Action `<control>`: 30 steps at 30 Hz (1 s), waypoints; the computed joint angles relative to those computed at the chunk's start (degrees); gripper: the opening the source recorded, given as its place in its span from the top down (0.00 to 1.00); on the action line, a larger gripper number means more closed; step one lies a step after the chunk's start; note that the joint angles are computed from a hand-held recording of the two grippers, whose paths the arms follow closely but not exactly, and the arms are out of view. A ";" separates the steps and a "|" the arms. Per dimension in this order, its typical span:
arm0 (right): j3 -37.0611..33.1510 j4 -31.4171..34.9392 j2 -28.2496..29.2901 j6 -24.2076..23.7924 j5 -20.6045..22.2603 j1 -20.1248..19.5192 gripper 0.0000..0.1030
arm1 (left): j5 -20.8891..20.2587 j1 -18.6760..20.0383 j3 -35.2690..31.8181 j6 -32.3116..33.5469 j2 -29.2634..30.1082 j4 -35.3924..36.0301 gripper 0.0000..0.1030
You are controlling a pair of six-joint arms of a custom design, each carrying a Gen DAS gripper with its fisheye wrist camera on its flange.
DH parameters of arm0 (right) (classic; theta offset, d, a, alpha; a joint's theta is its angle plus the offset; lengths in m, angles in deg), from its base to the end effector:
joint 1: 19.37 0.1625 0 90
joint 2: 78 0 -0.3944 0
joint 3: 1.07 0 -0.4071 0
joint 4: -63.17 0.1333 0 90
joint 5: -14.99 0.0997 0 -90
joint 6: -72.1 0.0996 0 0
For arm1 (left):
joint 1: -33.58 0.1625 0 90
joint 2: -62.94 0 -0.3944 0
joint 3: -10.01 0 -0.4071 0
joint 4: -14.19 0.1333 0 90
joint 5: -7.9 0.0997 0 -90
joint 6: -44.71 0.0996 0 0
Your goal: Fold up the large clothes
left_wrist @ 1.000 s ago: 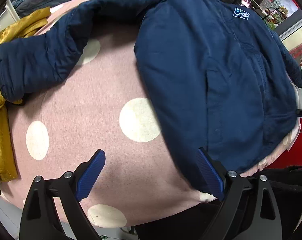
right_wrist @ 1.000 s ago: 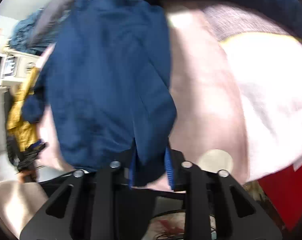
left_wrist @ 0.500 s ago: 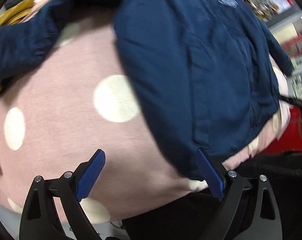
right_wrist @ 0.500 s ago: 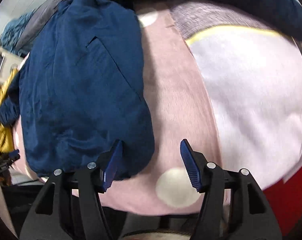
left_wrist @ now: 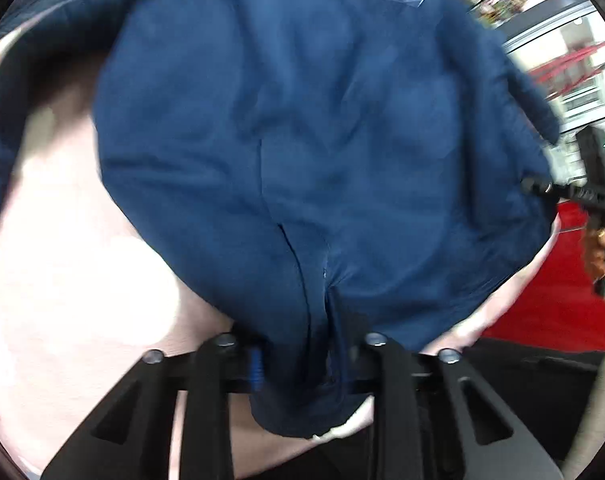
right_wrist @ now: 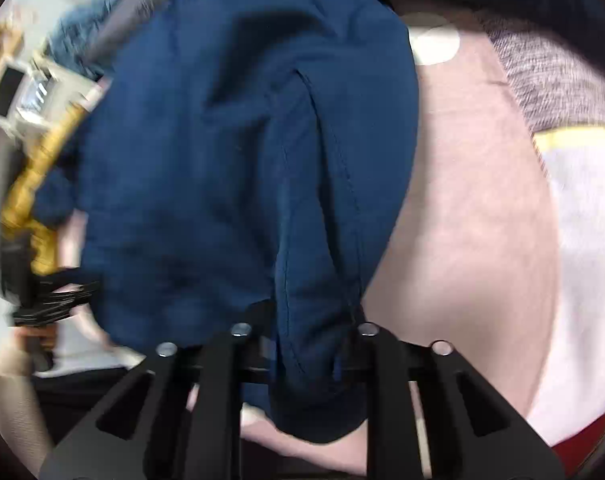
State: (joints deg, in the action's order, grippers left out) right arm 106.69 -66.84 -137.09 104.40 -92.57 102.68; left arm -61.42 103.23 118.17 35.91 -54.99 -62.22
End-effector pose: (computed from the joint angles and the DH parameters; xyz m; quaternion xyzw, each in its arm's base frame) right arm 0.3824 -0.4162 0.0863 0.0094 -0.9855 0.0179 0.1686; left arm 0.0502 -0.3490 0.4804 0.1049 0.9776 -0.0134 0.1819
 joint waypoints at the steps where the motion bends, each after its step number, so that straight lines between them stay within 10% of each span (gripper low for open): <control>1: -0.23 0.44 -1.43 1.45 2.54 0.71 0.86 | -0.42 -2.07 -3.05 0.86 -0.23 2.37 0.79; 6: -6.12 11.30 -5.39 7.02 8.78 5.89 0.88 | 3.75 -11.82 -15.82 1.58 -0.32 19.57 0.84; 10: -9.25 23.04 -4.67 11.01 7.20 8.52 0.83 | 5.84 -7.50 -14.98 -0.46 -1.68 21.57 0.79; 12: -7.58 23.41 -3.42 11.63 4.11 8.82 0.53 | 9.14 -2.35 -10.90 -3.40 -2.65 18.15 0.72; 15: -4.09 23.88 -2.27 15.72 -1.13 7.59 0.45 | 13.12 3.49 -9.63 -8.42 -1.01 17.21 0.66; 22: 11.81 9.37 -17.65 24.90 -5.36 4.83 0.34 | 15.98 3.20 -10.42 -8.39 -4.00 12.87 0.29; 30: 16.24 -5.98 -8.80 13.49 -2.50 1.71 0.28 | 13.90 9.12 -2.47 -4.82 -1.78 6.37 0.23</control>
